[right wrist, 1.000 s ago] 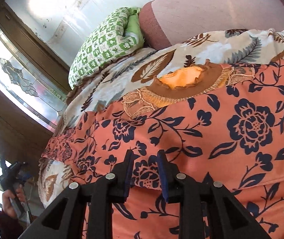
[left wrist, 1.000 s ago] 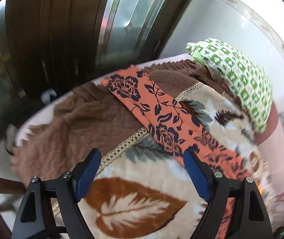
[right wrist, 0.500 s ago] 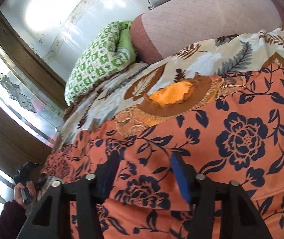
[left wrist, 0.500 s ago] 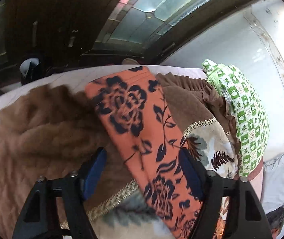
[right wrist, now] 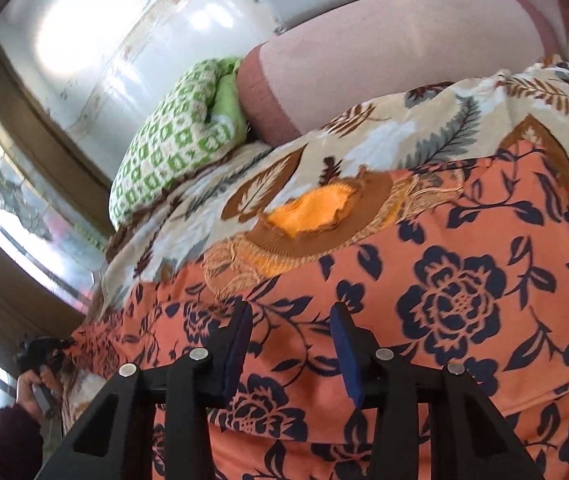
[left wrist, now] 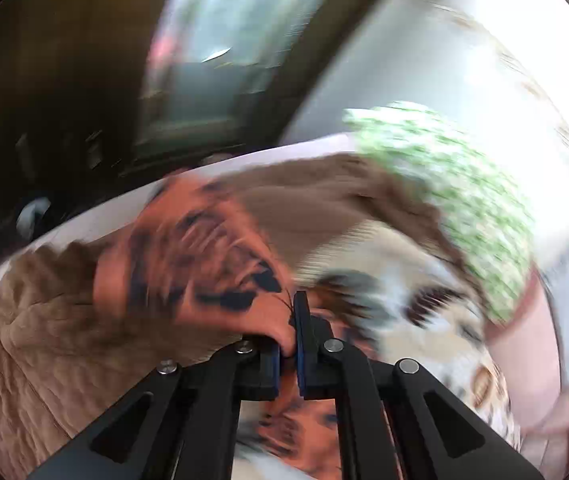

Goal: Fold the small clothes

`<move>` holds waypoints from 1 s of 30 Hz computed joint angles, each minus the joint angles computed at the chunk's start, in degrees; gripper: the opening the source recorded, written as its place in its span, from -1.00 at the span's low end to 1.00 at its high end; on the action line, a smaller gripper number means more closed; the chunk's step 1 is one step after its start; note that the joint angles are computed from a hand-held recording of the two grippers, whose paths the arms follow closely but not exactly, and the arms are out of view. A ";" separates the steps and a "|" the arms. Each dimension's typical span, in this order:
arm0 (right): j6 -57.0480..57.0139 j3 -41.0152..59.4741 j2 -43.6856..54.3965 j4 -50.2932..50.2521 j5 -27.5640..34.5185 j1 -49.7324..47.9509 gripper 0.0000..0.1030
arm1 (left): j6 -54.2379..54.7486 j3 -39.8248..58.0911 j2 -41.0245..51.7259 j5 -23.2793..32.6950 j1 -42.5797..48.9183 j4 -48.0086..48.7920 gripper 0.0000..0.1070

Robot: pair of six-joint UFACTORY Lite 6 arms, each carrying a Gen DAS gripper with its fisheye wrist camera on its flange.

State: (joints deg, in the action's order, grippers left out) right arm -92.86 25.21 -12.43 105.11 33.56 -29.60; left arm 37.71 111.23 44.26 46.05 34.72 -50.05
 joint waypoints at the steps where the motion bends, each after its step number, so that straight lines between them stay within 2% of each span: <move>1: 0.79 0.02 -0.12 -0.52 0.73 -1.21 -0.17 | 1.48 -3.18 -4.15 -0.02 -1.52 0.03 -0.90; 6: 5.79 1.09 -0.13 -5.29 5.54 -8.62 -0.17 | 4.95 -16.22 -23.94 1.51 -11.64 0.23 -0.90; 10: 9.19 2.72 1.17 -9.14 10.82 -16.19 -0.16 | -2.16 -22.25 -36.67 0.15 -27.00 7.21 -0.90; 12: 10.62 3.86 1.98 -10.88 12.95 -20.09 -0.17 | -8.84 -21.64 -38.78 -1.26 -35.97 12.60 -0.90; 15: 12.36 5.88 4.06 -13.11 16.61 -26.15 -0.16 | -19.54 -20.04 -39.19 -2.68 -50.39 20.64 -0.90; 18: 13.16 7.75 6.30 -14.61 19.81 -31.92 -0.16 | -28.96 -15.75 -34.39 -4.31 -63.36 27.20 -0.90; 23: 13.87 11.52 11.08 -16.86 24.33 -40.34 -0.16 | -35.98 -10.36 -25.29 -5.16 -77.42 27.85 -0.87; 25: 14.03 13.24 13.33 -17.84 25.86 -43.07 -0.16 | -34.89 -6.83 -21.01 -2.56 -79.51 24.44 -0.57; 26: 14.30 14.59 14.64 -18.38 26.23 -43.96 -0.16 | -33.77 -7.11 -20.72 -1.42 -80.02 22.17 -0.23; 27: 14.51 15.55 15.65 -18.89 26.50 -44.45 -0.16 | -32.95 -7.44 -20.68 -1.41 -80.06 20.69 -0.03; 28: 14.86 16.44 16.66 -19.66 27.08 -44.94 -0.12 | -32.21 -10.15 -22.68 -3.23 -80.06 20.06 0.02; 30: 16.21 17.89 18.63 -21.09 28.53 -45.88 -0.06 | -30.30 -14.20 -26.38 -5.92 -79.01 19.52 0.33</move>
